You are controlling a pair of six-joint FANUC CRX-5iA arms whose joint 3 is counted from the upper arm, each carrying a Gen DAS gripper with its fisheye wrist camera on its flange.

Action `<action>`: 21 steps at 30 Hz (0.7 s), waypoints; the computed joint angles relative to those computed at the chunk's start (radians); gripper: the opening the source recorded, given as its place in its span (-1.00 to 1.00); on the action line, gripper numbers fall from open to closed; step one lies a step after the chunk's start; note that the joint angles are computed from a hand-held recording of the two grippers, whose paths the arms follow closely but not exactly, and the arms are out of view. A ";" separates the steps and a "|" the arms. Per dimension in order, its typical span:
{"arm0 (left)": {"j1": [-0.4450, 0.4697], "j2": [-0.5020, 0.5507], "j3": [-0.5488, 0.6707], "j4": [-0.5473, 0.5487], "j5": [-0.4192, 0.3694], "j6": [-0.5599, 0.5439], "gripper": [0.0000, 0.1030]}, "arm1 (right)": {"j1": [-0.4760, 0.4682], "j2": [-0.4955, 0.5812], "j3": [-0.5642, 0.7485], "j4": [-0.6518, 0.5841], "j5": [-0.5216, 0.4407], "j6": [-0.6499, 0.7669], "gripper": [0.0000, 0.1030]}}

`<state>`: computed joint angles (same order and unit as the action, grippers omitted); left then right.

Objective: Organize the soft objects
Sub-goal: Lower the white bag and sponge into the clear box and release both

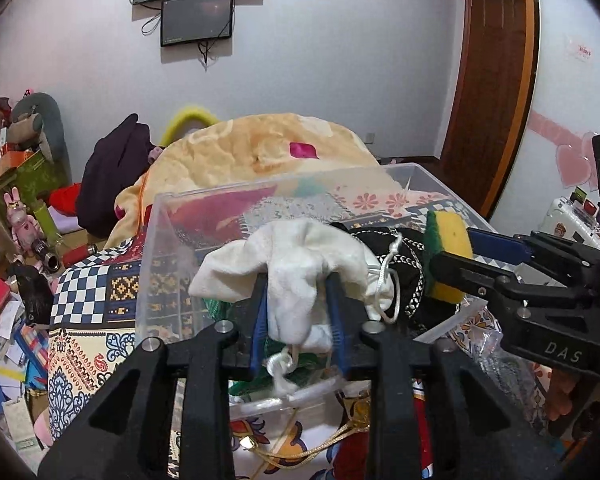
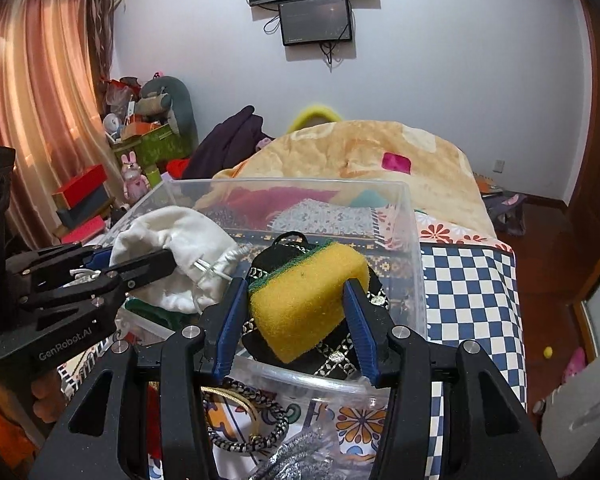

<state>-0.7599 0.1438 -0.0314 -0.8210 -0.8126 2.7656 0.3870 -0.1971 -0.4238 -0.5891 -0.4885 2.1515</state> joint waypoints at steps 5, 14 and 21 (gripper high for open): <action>-0.031 -0.004 0.004 -0.046 -0.022 0.028 -0.06 | -0.012 -0.005 0.007 -0.016 -0.025 0.010 0.08; -0.149 -0.075 -0.013 -0.196 -0.128 0.144 0.41 | -0.052 -0.085 -0.015 -0.082 -0.035 0.086 0.55; -0.264 -0.108 -0.023 -0.308 -0.268 0.236 0.96 | -0.109 -0.184 -0.050 -0.163 -0.045 0.174 0.66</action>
